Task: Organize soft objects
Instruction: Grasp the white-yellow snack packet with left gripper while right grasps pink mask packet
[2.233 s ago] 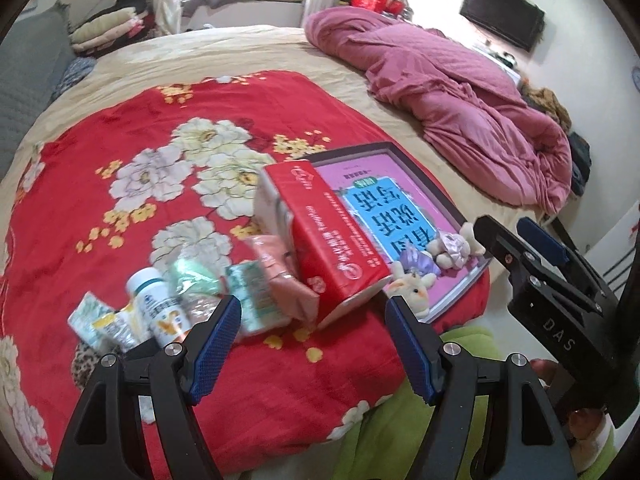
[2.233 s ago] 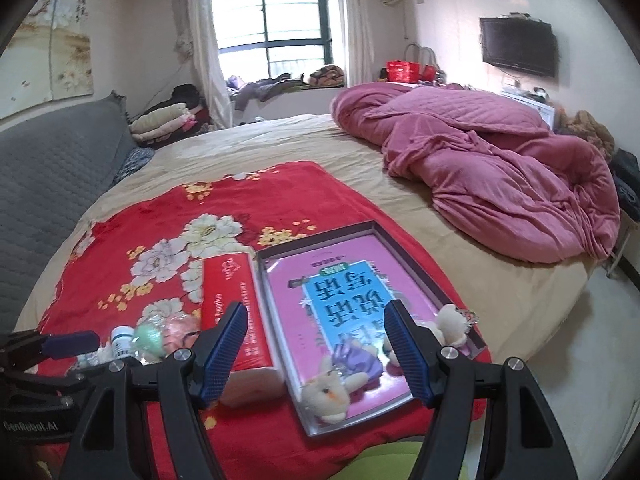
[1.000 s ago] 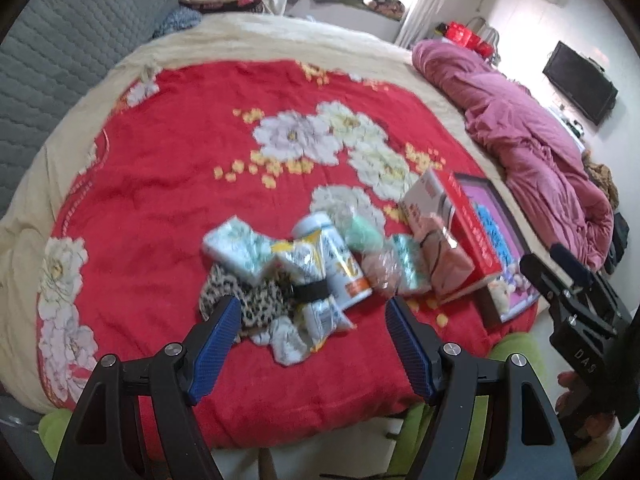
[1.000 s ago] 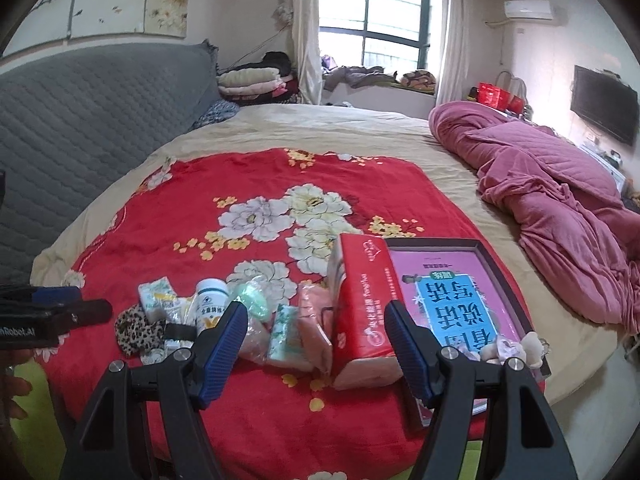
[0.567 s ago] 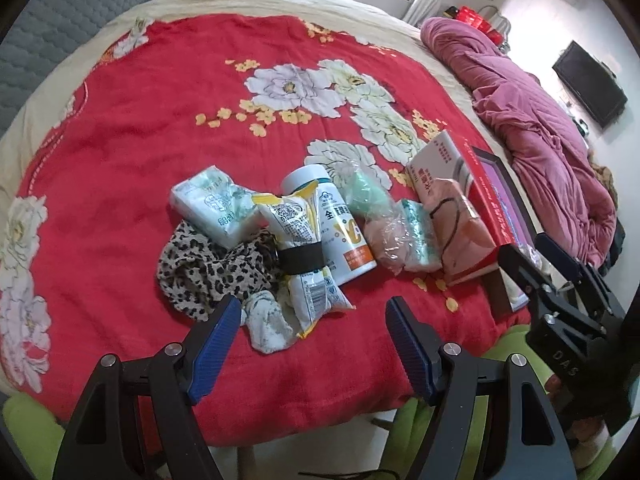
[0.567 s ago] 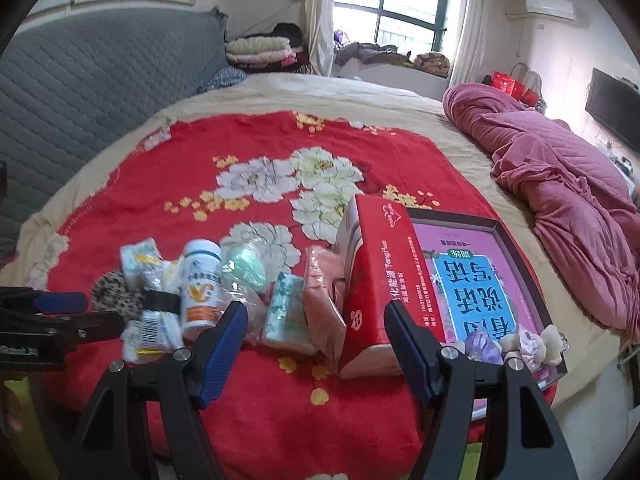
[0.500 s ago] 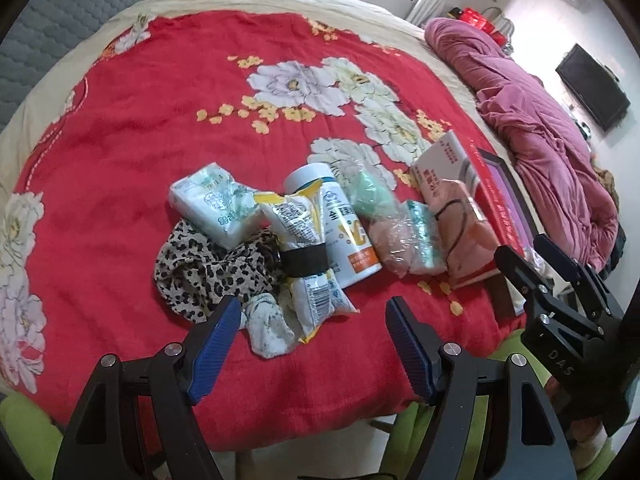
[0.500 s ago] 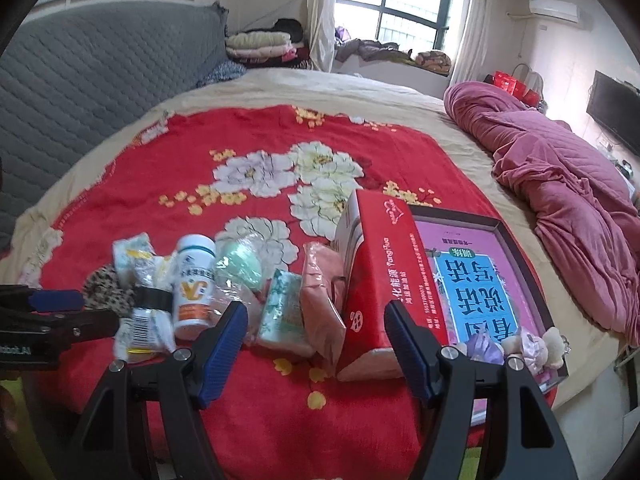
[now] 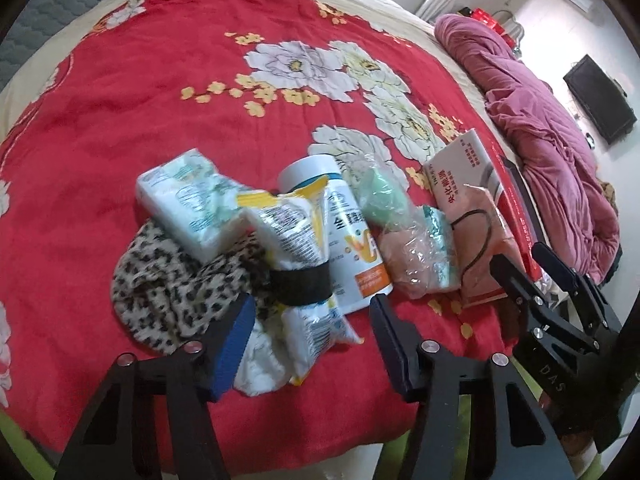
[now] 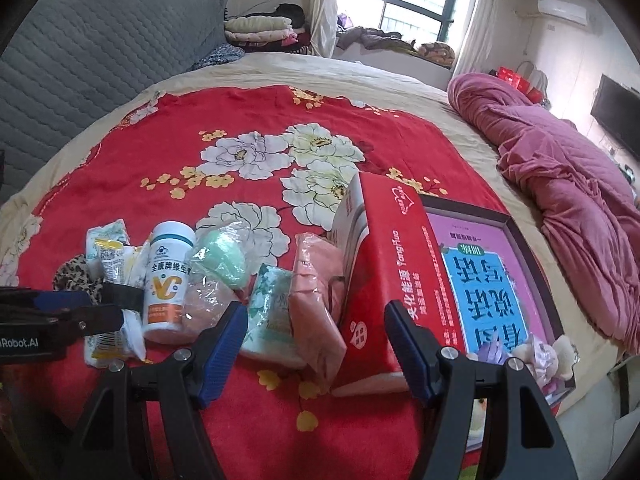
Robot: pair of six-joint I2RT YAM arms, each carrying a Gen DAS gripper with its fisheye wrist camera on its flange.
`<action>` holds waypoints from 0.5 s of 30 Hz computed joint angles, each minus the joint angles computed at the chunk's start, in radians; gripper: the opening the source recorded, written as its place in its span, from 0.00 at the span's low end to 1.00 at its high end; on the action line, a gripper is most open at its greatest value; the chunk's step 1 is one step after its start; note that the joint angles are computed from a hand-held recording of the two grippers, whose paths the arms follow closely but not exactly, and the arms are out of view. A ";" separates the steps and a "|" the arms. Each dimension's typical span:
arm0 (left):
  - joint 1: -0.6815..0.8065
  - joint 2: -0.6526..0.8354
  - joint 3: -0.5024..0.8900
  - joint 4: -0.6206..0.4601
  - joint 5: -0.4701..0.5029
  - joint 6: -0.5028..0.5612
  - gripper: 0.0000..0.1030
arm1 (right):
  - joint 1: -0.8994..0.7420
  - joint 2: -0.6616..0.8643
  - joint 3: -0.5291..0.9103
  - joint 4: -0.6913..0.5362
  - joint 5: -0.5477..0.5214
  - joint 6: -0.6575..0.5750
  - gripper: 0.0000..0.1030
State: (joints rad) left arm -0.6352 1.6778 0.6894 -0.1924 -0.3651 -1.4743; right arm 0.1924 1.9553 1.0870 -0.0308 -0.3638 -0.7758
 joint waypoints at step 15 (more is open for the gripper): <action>0.069 0.059 0.015 0.031 0.027 0.029 0.39 | 0.077 0.061 -0.020 0.151 0.115 -0.057 0.30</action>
State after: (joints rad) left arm -0.5665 1.7373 0.7041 -0.1615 -0.3377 -1.4450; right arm 0.2698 2.0167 1.0671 0.1205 -0.2488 -0.8326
